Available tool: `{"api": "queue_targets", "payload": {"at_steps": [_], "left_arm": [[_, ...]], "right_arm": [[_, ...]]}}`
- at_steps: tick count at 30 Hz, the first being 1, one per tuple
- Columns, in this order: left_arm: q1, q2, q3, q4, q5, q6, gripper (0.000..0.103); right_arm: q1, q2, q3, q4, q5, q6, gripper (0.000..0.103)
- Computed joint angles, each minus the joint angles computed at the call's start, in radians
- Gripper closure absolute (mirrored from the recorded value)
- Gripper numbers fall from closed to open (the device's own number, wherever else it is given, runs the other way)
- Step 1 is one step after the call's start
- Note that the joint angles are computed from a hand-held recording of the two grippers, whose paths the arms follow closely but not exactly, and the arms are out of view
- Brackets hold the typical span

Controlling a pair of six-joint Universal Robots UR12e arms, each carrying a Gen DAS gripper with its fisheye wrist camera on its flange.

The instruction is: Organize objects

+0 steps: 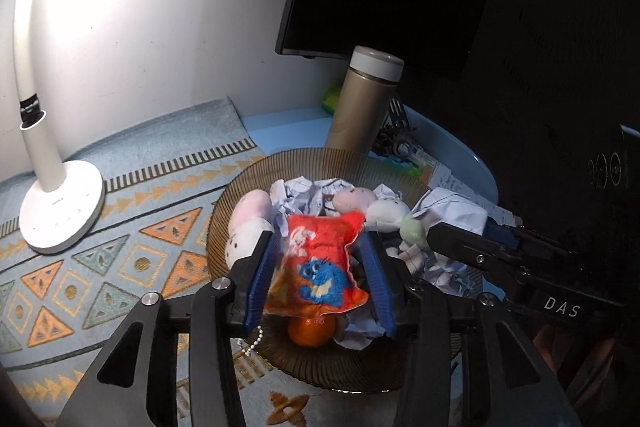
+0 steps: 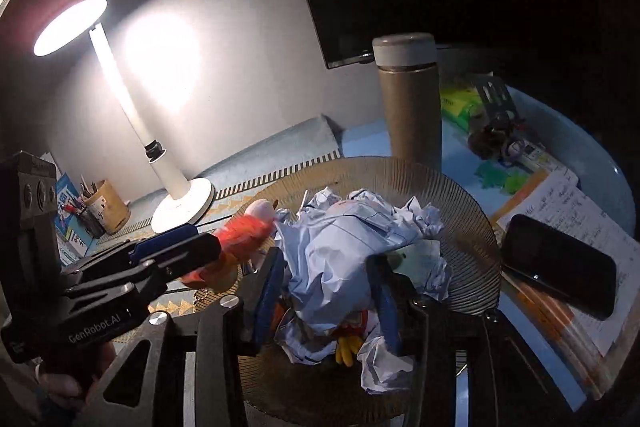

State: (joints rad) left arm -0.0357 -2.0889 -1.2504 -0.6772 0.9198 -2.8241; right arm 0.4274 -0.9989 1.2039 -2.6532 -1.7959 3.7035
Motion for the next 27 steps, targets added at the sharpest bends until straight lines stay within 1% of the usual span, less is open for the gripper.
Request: {"api": "queue_targets", "payload": {"at_steps": [1, 2, 3, 7, 9, 11, 14, 18, 21, 25, 27], "left_arm": [[-0.002, 0.002, -0.005, -0.007, 0.017, 0.006, 0.043], [-0.003, 0.005, -0.011, -0.002, 0.03, 0.007, 0.029], [-0.001, 0.01, -0.025, 0.017, 0.034, 0.0, 0.026], [0.019, 0.032, -0.057, 0.046, 0.014, -0.026, 0.025], [0.035, 0.047, -0.075, 0.071, 0.004, -0.047, 0.025], [0.056, 0.068, -0.104, 0.116, 0.005, -0.083, 0.025], [0.093, 0.099, -0.143, 0.174, 0.021, -0.141, 0.025], [0.133, 0.141, -0.188, 0.227, 0.136, -0.175, 0.025], [0.16, 0.165, -0.217, 0.256, 0.239, -0.204, 0.025], [0.205, 0.186, -0.25, 0.262, 0.294, -0.229, 0.025], [0.216, 0.189, -0.268, 0.268, 0.343, -0.222, 0.021]], "right_arm": [[-0.002, -0.003, 0.01, -0.005, 0.001, 0.017, 0.037], [-0.004, -0.008, 0.018, -0.007, 0.009, 0.025, 0.037], [-0.005, -0.012, 0.027, -0.012, 0.016, 0.033, 0.037], [-0.005, -0.025, 0.045, -0.035, 0.027, 0.063, 0.037], [0.003, -0.029, 0.044, -0.041, 0.003, 0.068, 0.037], [0.015, -0.03, 0.038, -0.056, -0.014, 0.05, 0.037], [0.034, -0.017, 0.005, -0.065, 0.002, 0.002, 0.037], [0.069, 0.027, -0.072, -0.053, 0.03, -0.072, 0.037], [0.097, 0.078, -0.156, -0.019, 0.045, -0.123, 0.037], [0.13, 0.16, -0.279, 0.054, 0.07, -0.154, 0.037], [0.145, 0.209, -0.349, 0.109, 0.06, -0.163, 0.037]]}}
